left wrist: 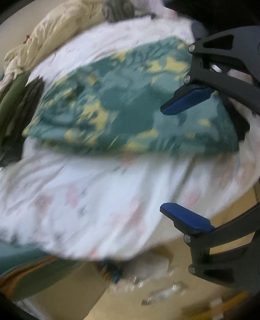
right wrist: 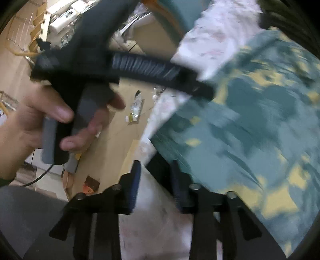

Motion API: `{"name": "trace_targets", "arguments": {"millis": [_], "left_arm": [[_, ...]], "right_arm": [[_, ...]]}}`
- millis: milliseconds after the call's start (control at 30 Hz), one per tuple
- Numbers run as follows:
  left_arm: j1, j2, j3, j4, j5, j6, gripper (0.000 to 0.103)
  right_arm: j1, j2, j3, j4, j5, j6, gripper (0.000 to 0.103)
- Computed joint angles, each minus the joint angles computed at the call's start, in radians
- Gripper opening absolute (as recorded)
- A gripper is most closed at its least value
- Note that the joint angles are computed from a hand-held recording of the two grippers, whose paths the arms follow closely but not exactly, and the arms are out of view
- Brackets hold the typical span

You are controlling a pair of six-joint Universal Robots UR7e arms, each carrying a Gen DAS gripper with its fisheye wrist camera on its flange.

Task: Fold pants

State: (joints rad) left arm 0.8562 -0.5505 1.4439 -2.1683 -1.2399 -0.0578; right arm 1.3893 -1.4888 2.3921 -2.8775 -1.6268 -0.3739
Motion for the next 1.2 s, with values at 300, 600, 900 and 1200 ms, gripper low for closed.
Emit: {"name": "trace_targets", "arguments": {"millis": [300, 600, 900, 1200], "left_arm": [[-0.045, 0.043, -0.008, 0.171, -0.065, 0.01, 0.063], [-0.082, 0.061, -0.007, 0.26, -0.057, -0.028, 0.019], [-0.186, 0.051, 0.014, 0.24, -0.003, 0.028, 0.004], [-0.305, -0.128, 0.087, 0.006, -0.098, -0.076, 0.004]], "right_arm": [[-0.39, -0.522, 0.122, 0.124, 0.125, 0.034, 0.075], [-0.627, -0.462, 0.065, 0.42, 0.285, -0.055, 0.068], [-0.562, -0.512, 0.109, 0.381, 0.268, -0.114, 0.006], [-0.581, -0.909, 0.022, 0.665, 0.472, -0.219, 0.006]]}}
